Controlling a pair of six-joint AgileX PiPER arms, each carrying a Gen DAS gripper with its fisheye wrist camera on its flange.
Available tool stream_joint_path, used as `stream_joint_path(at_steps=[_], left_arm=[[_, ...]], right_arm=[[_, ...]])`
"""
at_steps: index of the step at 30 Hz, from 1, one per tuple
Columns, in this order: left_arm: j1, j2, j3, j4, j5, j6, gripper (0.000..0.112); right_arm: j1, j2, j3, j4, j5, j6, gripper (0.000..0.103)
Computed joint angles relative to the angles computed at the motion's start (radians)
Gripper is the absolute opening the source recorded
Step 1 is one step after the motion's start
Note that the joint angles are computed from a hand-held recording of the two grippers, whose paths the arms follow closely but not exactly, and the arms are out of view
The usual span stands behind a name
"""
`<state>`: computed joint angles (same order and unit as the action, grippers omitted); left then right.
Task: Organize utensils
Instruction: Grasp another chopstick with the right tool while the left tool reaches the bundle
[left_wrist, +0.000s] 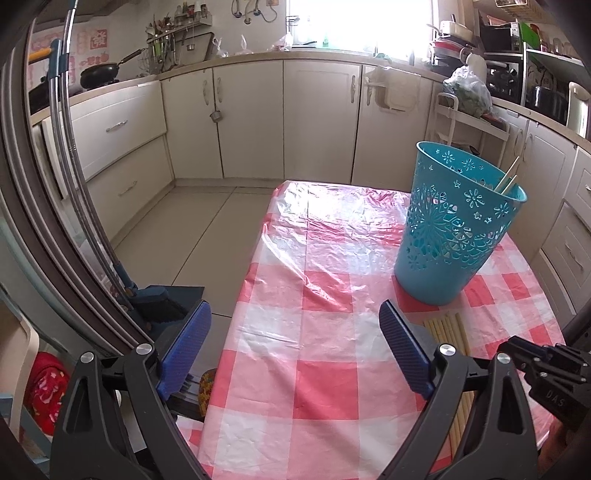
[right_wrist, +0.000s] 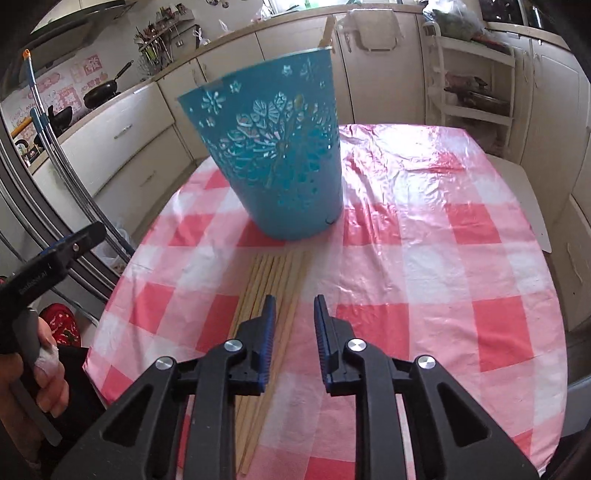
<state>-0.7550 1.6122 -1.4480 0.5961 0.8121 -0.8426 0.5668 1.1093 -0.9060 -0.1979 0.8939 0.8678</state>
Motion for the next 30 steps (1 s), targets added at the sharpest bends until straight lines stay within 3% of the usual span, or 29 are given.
stream_joint_path(at_steps=[14,17,23,30], left_arm=[[0.012,0.016,-0.017,-0.035,0.011,0.034,0.089],[0.013,0.022,-0.021,-0.057,0.012,0.059,0.089],[-0.032,0.069,-0.057,-0.147,0.025,0.184,0.089],[-0.106,0.181,-0.17,-0.191,0.089,0.247,0.089]], right_arm=[[0.01,0.116,0.01,-0.005,-0.032,0.004,0.021],[0.015,0.123,-0.005,-0.012,-0.001,-0.024,0.011],[-0.052,0.075,0.007,0.048,0.066,-0.195,0.005],[-0.164,0.004,0.077,0.179,0.001,-0.288,0.005]])
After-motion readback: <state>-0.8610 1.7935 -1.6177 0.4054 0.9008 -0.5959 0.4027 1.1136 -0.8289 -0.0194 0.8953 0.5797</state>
